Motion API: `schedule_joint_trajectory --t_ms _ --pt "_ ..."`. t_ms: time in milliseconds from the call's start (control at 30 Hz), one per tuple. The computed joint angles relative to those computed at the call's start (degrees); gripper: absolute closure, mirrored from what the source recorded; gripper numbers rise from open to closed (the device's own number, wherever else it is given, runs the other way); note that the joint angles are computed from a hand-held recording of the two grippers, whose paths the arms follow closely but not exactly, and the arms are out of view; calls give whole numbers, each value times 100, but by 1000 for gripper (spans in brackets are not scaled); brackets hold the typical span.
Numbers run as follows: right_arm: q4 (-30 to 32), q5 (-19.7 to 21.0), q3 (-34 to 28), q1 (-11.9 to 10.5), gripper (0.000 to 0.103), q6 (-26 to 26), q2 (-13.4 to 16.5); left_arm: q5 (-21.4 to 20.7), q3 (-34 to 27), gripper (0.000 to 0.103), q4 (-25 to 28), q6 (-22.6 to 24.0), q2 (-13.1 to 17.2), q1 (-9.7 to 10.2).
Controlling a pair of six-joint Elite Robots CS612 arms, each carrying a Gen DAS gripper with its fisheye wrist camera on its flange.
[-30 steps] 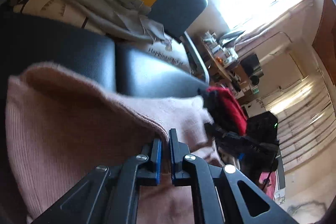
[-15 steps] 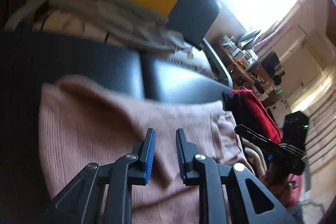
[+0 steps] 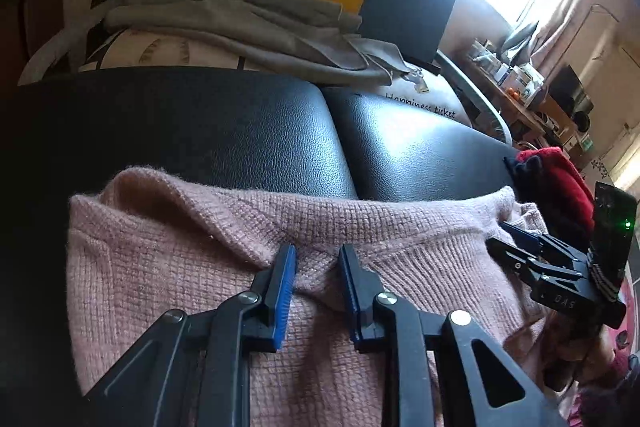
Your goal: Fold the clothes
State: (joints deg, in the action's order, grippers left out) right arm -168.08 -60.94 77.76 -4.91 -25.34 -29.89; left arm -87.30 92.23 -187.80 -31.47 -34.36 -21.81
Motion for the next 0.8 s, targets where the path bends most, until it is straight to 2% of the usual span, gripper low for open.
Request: schedule_joint_trajectory --t_ms 167,233,267,300,400,533,633,800 --pt "-308 -241 20 47 40 82 35 414 -117 79 92 222 50 -78" --pt "-269 -413 10 99 36 163 -9 331 -168 79 228 124 29 -46" --pt "-224 -542 1 117 29 208 -33 269 -153 80 344 11 -31 -30" --pt "-144 -671 31 127 27 295 -96 298 -63 80 373 -59 -123 -37" --pt "-550 -300 510 13 27 417 -396 436 384 79 -73 -78 -370 -104" --pt "-605 241 1229 -155 27 41 -803 375 1213 78 -869 -372 -674 -174" --pt "-687 224 1749 -260 26 -72 -1018 391 1889 78 -1343 -751 -827 -280" --pt "-844 279 2331 -481 25 273 -1118 553 2601 78 -1719 -1220 -842 -564"
